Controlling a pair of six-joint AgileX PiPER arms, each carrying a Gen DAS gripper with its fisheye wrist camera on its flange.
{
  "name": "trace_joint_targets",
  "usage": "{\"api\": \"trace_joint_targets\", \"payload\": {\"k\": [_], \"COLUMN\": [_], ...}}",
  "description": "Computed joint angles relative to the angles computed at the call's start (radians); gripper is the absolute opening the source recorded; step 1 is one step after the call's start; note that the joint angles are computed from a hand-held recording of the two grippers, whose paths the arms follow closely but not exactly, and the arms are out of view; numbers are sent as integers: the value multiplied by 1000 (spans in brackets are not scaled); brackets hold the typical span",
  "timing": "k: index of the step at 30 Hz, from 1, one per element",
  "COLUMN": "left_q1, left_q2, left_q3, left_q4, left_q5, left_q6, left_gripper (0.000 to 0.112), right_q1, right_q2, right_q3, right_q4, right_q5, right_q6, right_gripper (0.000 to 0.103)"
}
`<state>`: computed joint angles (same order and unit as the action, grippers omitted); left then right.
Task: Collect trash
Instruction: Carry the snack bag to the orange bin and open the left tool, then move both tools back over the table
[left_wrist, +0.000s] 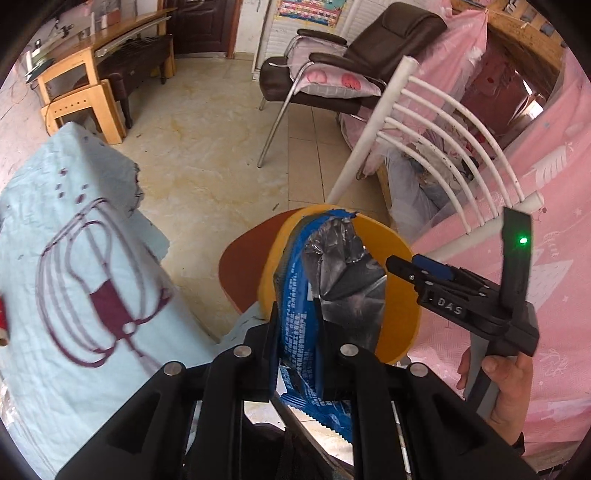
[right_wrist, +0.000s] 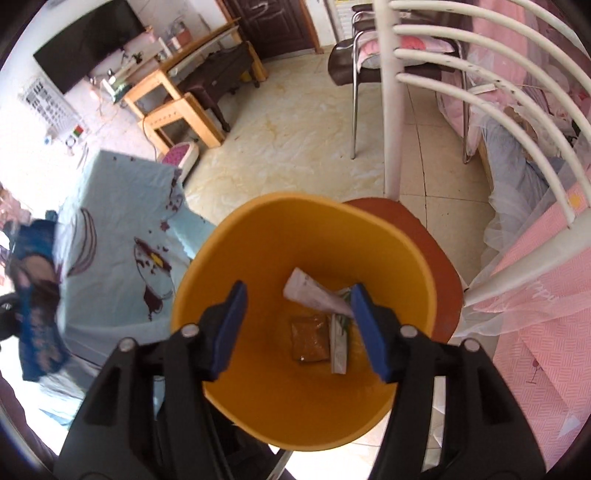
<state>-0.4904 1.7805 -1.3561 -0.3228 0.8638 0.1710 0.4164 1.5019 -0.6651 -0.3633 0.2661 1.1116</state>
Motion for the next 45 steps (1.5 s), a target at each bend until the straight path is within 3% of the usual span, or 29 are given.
{"api": "trace_joint_targets", "payload": {"k": [3, 5, 6, 7, 9, 15, 21, 22, 23, 24, 26, 31, 37, 45], "left_q1": [-52, -85, -100, -116, -138, -168, -125, -111, -94, -72, -22, 142, 401, 800], "left_q2": [77, 124, 147, 167, 188, 176, 48, 20, -5, -34, -90, -205, -306, -288], "left_q3": [-60, -102, -121, -138, -148, -134, 7, 37, 63, 91, 142, 219, 257, 153], "left_q4": [22, 37, 40, 63, 68, 170, 255, 270, 282, 286, 301, 341, 257, 142], "left_q5": [4, 10, 10, 8, -19, -54, -130, -141, -150, -161, -173, -183, -167, -85], "left_q6": [-37, -57, -58, -77, -87, -180, -240, -250, -255, -251, -250, -239, -88, 111], "left_gripper": [11, 19, 33, 57, 80, 81, 81, 81, 81, 81, 81, 81, 81, 81], "right_q1": [-24, -43, -52, -63, -67, -64, 5, 15, 27, 46, 88, 196, 297, 399], "right_q2": [-47, -73, -87, -95, -112, -107, -67, -61, -56, -49, -25, 71, 221, 491], "right_q3": [32, 47, 58, 58, 68, 57, 10, 3, -6, -19, -63, -234, -524, -1038], "right_q4": [-7, -9, -13, 6, -14, 5, -61, -51, -50, -68, -69, -58, 25, 214], "right_q5": [-12, -16, -19, -15, -11, -11, 1, -5, -9, -8, 9, 78, 171, 349], "right_q6": [6, 8, 14, -9, 18, -24, 35, 26, 27, 47, 50, 27, -112, -385], "right_gripper": [64, 64, 64, 64, 64, 64, 64, 67, 77, 82, 84, 84, 88, 89]}}
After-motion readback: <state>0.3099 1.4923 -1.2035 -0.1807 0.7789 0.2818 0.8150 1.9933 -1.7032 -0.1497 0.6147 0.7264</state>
